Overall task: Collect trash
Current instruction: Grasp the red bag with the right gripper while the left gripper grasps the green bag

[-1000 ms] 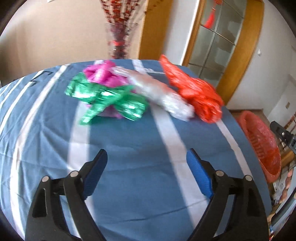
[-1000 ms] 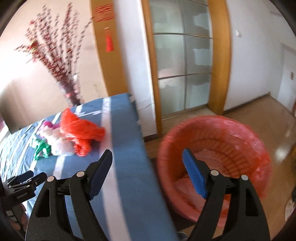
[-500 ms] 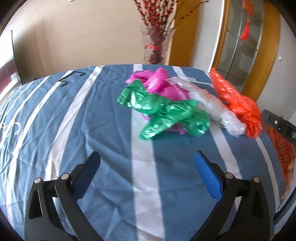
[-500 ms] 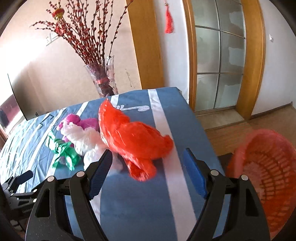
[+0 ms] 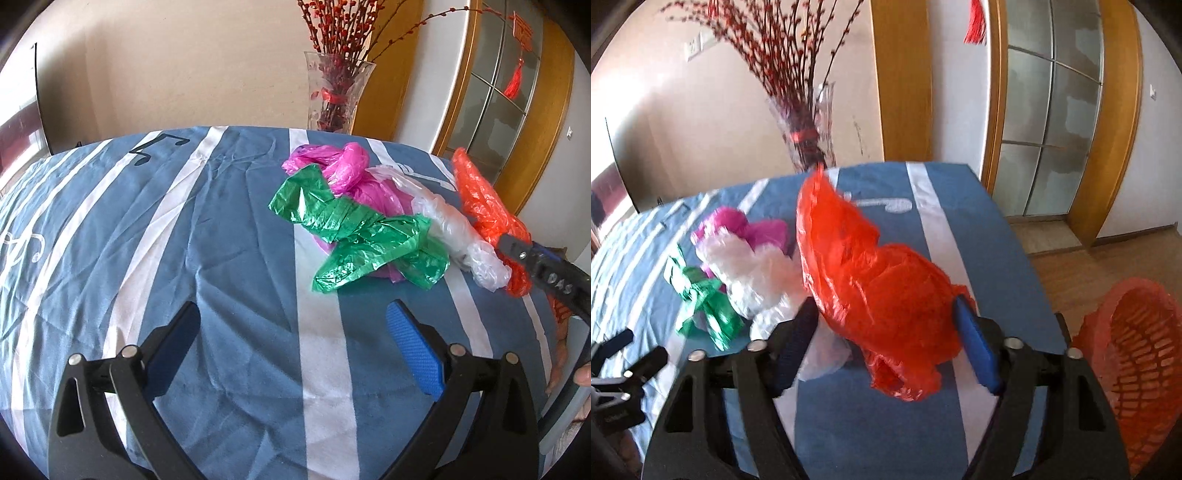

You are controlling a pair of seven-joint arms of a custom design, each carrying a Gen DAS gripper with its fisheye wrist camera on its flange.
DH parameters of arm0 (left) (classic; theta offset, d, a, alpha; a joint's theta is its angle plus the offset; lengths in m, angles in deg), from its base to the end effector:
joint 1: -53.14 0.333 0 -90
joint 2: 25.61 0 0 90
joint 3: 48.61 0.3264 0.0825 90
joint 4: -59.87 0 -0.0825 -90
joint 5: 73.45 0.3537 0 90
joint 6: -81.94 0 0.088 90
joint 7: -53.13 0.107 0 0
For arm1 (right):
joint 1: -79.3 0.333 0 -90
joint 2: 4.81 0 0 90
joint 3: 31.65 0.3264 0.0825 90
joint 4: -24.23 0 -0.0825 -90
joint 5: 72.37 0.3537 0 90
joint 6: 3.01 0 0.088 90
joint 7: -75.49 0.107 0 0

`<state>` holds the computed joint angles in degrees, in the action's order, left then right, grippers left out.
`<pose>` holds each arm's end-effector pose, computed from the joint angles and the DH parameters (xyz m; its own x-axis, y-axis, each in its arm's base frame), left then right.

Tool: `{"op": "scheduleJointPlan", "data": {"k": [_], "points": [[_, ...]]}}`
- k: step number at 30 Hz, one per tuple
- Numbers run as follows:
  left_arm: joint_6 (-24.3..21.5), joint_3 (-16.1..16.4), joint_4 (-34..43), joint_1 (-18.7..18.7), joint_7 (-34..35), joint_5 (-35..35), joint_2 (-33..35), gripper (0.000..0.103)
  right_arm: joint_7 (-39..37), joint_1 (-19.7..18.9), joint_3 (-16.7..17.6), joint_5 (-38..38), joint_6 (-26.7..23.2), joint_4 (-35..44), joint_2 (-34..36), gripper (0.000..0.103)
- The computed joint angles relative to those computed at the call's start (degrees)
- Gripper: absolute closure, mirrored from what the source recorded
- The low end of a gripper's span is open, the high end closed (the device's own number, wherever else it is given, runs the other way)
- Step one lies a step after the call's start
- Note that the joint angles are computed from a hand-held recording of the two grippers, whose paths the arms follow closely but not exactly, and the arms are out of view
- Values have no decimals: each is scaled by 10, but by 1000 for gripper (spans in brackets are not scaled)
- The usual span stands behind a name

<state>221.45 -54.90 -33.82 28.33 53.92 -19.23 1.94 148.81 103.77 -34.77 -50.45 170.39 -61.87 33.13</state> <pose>0.5952 -0.3428 0.3997 0.3578 -0.9314 0.0674 -0.6797 -0.3092 -0.6651 0.6961 0.2537 0.4041 0.3510 -0.9343 -0.0623 -0.6216 -0.1828 -0.7617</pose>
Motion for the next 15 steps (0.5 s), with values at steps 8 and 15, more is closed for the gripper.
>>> {"op": "scheduleJointPlan", "data": {"k": [8, 15], "points": [[-41, -2, 27, -13, 26, 1, 13, 4, 3, -9, 7, 1, -14, -5, -1, 62], [28, 1, -2, 3, 8, -5, 3, 4, -7, -31, 26, 22, -9, -25, -13, 77]]}}
